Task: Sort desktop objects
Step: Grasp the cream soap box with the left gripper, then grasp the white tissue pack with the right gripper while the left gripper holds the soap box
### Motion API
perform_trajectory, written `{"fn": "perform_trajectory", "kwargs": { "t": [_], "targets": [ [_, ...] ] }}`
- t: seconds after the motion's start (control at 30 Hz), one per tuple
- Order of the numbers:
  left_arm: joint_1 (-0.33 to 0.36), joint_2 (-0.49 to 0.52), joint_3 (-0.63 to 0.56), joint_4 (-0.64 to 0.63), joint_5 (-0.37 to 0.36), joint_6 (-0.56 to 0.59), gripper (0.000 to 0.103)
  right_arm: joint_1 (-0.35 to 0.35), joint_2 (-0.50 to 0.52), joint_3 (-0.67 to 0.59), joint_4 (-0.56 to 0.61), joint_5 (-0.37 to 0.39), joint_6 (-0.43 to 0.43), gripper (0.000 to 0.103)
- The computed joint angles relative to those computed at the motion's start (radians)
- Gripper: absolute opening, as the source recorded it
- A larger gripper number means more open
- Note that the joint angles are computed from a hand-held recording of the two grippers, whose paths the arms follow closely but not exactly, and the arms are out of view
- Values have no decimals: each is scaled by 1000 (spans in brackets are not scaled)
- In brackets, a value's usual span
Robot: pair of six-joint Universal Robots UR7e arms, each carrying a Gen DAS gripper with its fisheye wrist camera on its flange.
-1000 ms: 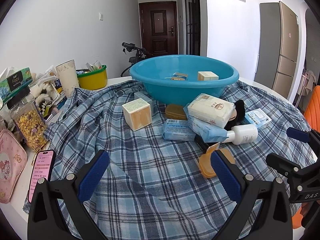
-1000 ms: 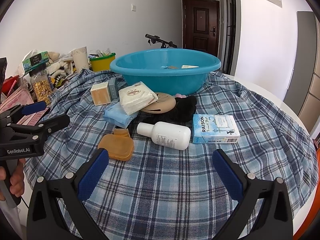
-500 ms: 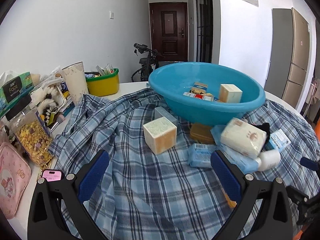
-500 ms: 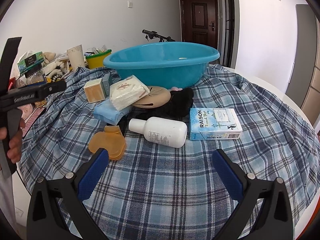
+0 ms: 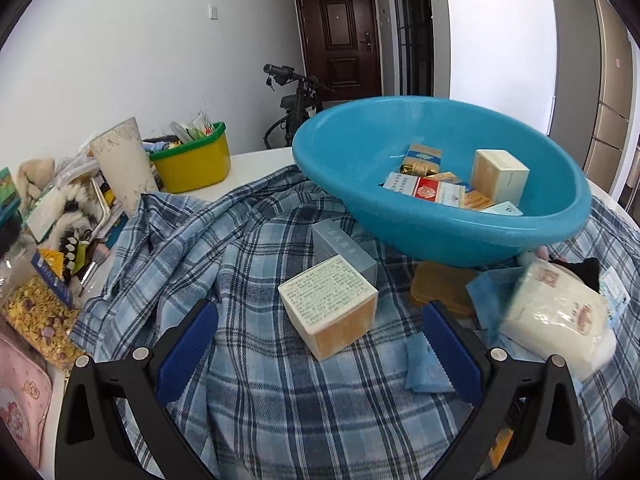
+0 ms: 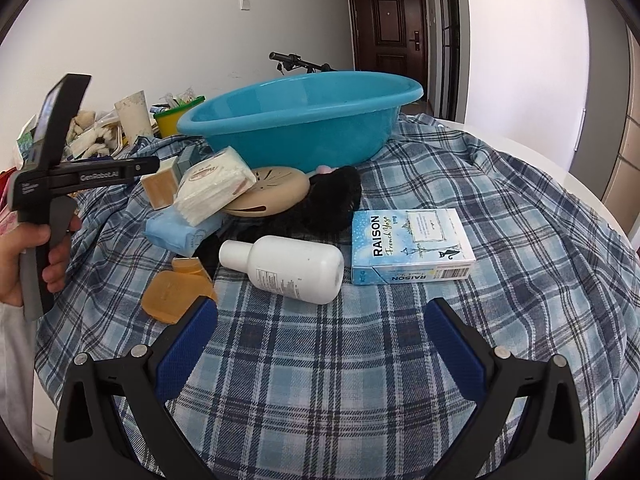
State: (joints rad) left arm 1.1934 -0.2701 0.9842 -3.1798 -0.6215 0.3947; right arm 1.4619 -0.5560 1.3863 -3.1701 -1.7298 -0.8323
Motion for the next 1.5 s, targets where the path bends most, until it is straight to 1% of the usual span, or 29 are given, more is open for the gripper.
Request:
{"fn": "perform_trajectory", "kwargs": {
  "t": [0.03,0.13,0.23,0.37,0.4,0.43,0.47,0.57,0.67,1.0,1.13,1.27,1.33,1.5],
  "targets": [
    [8,12,-33,42,2,-18,103,1,3,-5,3,-2,-1,103],
    [25,35,-88,108,-11,-38,103,1,9,-17,12,-5,-5,103],
    [34,58,-131,147,-1,-42,103,1,13,-28,30,-10,2,103],
    [42,70,-150,166,-7,-43,102,3,15,-32,26,-16,-3,103],
    [41,75,-152,148,-7,-27,98,3,15,-33,28,-18,-3,103],
    [41,82,-156,125,-4,-5,77,4,16,-35,29,-18,-3,103],
    [42,79,-154,135,-6,-10,68,4,17,-36,29,-19,-4,103],
    [51,58,-128,142,-49,-38,67,4,22,-43,33,-26,-6,103],
    [54,39,-99,128,-75,-50,67,5,22,-40,29,-27,-7,103],
    [50,37,-56,42,-92,18,68,19,29,-40,21,-43,-20,103],
    [52,27,-41,33,-109,10,68,28,33,-43,11,-58,-30,103],
    [51,21,-29,16,-108,6,68,40,40,-55,10,-61,-41,103],
    [48,31,-35,-9,-87,31,68,51,48,-72,18,-62,-53,103],
    [47,29,-30,-27,-91,38,68,80,80,-135,58,-53,-95,103]
  ]
}}
